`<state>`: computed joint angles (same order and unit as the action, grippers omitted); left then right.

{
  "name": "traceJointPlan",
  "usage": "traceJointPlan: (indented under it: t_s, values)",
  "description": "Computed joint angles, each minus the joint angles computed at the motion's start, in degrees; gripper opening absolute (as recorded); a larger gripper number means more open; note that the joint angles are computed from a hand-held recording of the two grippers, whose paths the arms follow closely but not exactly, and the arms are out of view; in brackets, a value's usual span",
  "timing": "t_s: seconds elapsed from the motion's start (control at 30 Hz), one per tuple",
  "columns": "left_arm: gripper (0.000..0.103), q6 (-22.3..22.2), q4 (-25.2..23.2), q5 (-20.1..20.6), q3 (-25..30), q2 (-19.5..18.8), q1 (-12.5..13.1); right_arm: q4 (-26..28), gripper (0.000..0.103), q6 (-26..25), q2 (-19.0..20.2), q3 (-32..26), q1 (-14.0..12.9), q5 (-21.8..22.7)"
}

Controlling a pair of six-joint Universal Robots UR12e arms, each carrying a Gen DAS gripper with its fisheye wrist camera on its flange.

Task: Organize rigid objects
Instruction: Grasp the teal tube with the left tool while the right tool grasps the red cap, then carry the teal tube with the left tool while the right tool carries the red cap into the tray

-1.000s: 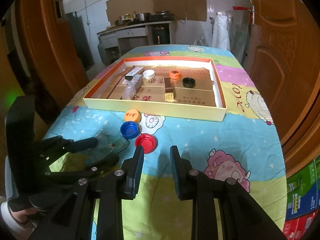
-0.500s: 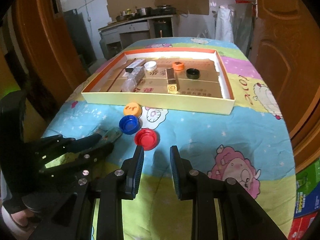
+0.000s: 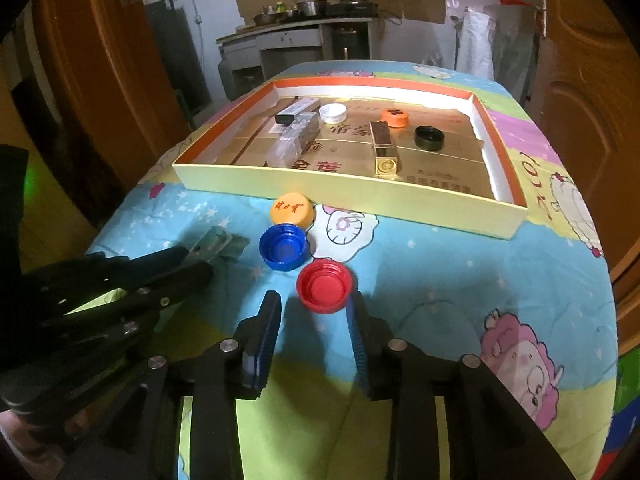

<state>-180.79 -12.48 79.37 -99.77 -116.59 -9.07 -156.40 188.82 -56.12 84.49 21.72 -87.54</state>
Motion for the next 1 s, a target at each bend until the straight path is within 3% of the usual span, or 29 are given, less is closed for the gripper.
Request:
traceJointPlan:
  t_s: [0.4,1.0]
  values:
    - [0.023,-1.7,-0.1,-0.9,0.1,-0.1,0.7,2.0,0.032,-1.6,2.0,-3.1,0.5,-2.4]
    - [0.022,-2.1,1.7,-0.4,0.5,0.5,0.5,0.1,0.031,-1.4,0.5,-1.7,0.5,-2.9]
